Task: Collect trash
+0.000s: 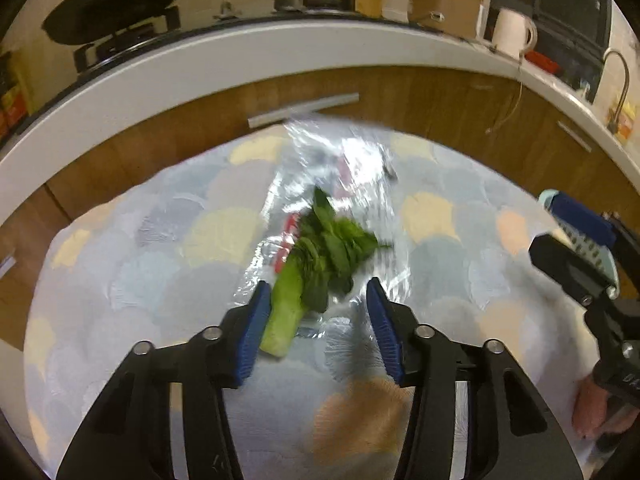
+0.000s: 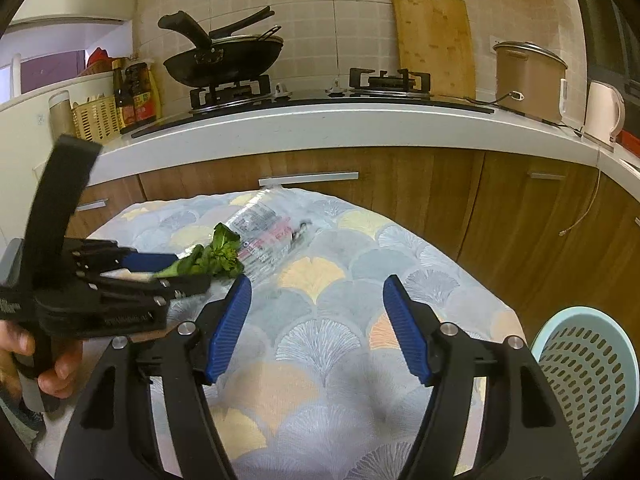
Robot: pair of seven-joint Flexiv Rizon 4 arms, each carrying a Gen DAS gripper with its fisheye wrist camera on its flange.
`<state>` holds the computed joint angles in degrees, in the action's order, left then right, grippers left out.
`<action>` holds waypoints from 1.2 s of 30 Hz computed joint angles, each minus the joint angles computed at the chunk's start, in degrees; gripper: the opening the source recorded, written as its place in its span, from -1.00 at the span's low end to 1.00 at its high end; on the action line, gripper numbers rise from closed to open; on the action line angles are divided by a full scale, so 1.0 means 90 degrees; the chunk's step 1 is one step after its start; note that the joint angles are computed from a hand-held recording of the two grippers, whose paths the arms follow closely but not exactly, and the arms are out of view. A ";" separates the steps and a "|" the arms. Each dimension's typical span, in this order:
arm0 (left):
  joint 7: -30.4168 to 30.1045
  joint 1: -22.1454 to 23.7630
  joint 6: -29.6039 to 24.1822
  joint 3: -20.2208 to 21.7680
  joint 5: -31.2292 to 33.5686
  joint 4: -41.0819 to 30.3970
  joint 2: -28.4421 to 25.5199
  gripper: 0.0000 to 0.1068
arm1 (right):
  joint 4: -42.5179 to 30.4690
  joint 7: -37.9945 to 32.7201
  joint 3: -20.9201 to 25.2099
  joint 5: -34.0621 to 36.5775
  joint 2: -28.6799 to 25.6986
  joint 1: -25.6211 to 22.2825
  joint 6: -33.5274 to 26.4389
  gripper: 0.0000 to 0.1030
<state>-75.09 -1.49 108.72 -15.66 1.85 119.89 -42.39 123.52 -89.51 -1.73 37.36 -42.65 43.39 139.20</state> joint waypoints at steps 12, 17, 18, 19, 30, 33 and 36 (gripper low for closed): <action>-0.0426 -0.0943 0.0398 0.0790 -0.0646 0.0195 0.0129 -0.69 | -0.0026 -0.0139 0.0090 0.0049 -0.0072 -0.0022 0.0290 0.41; -0.0913 -0.0793 0.1083 0.0758 -0.0571 0.0698 0.0310 -0.70 | -0.0078 -0.0178 0.0079 0.0079 -0.0087 -0.0052 0.0303 0.41; -0.1070 -0.0590 0.1211 0.0626 -0.0433 0.0829 0.0357 -0.70 | -0.0089 -0.0184 0.0081 0.0095 -0.0082 -0.0058 0.0274 0.42; -0.1270 -0.0396 0.1427 0.0545 -0.0304 0.1017 0.0422 -0.70 | -0.0097 -0.0198 0.0080 0.0113 -0.0082 -0.0050 0.0273 0.42; -0.2508 0.0406 0.2553 0.0848 0.0357 0.1967 0.0383 -0.70 | -0.0657 -0.1807 -0.0617 0.1443 0.0058 0.0937 -0.0759 0.68; -0.2614 0.0228 0.2806 0.1031 0.0170 0.1974 0.0291 -0.69 | -0.0511 -0.1100 0.0182 0.0185 0.0394 0.0133 -0.1452 0.73; -0.2646 0.0269 0.3180 0.1087 0.0335 0.1958 0.0177 -0.69 | -0.0749 -0.0345 0.0610 -0.0679 0.0506 -0.0352 -0.2278 0.84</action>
